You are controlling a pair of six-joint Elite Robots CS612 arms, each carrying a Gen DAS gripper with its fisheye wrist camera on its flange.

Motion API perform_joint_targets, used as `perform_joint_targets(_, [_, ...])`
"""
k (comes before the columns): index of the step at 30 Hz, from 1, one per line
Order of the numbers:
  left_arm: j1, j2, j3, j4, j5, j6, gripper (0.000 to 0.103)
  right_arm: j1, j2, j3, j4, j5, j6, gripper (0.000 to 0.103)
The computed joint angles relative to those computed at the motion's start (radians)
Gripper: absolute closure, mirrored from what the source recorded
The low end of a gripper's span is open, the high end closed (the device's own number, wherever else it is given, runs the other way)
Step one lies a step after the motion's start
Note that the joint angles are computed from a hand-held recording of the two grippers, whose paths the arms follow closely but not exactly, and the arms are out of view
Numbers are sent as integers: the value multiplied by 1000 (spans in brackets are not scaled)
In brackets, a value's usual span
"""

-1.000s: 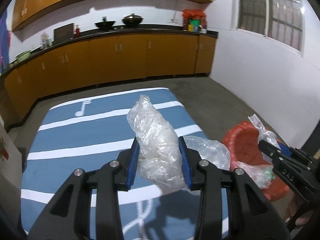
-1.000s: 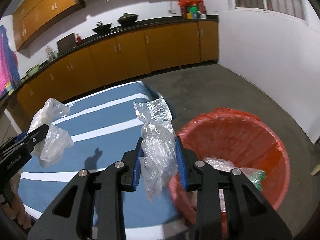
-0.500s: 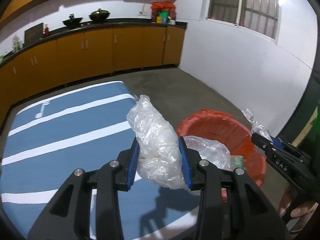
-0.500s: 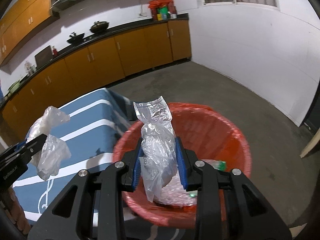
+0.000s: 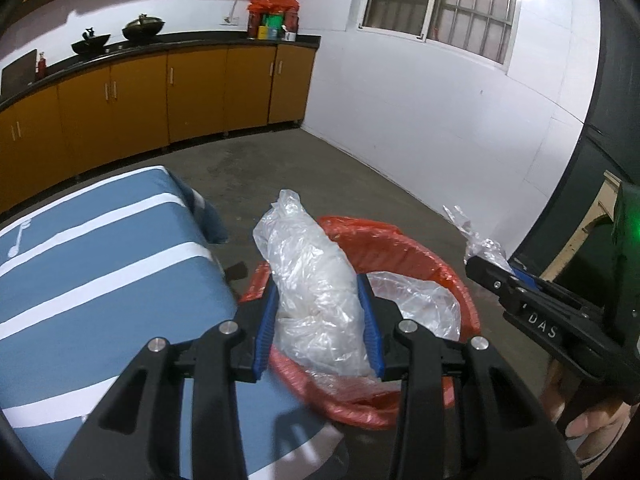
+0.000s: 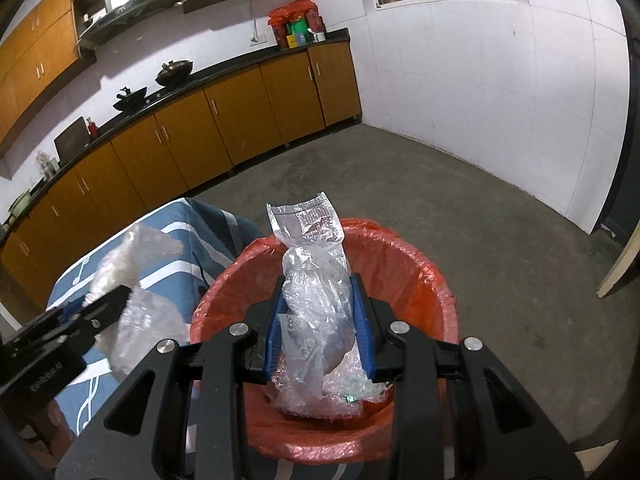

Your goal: Collect trash

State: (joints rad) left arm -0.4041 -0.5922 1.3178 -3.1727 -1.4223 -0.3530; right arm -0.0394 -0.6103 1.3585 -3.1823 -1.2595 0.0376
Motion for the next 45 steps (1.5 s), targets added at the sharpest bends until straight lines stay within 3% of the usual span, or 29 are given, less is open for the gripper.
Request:
perform_joint_targets(7, [1, 38, -71, 59, -35, 6, 61, -5, 11, -30, 4, 16, 23, 71])
perform_joint_targets(13, [3, 53, -88, 84, -59, -3, 50, -14, 12, -25, -27, 26, 42, 53])
perform_joint_targets(16, [3, 54, -87, 96, -50, -12, 48, -17, 8, -15, -29, 22, 40, 52])
perform_joint_targets(18, [3, 49, -76, 93, -36, -20, 47, -17, 4, -5, -36, 11, 40, 46])
perform_joint_targets(20, [1, 37, -50, 70, -1, -22, 41, -13, -3, 18, -78, -30, 35, 25])
perform_joint_targets(22, [-4, 18, -8, 22, 63, -26, 29, -9, -10, 42, -135, -69, 27, 13])
perform_joint_targets(26, [-10, -22, 77, -68, 145, -37, 18, 9, -22, 93, -270, -194, -14, 2])
perform_joint_targets(28, [-17, -48, 133, -126, 196, -32, 13, 19, -27, 118, -346, -263, -36, 2])
perform_joint_targets(31, [-31, -78, 203, -202, 289, -21, 6, 23, -41, 149, -398, -292, -46, 2])
perform_joint_targets(38, [-63, -145, 345, -326, 472, -2, 4, 25, -83, 221, -434, -287, -49, 2])
perform_joint_targets(45, [-84, -193, 449, -370, 572, -48, 4, 35, -112, 280, -482, -262, -67, 2])
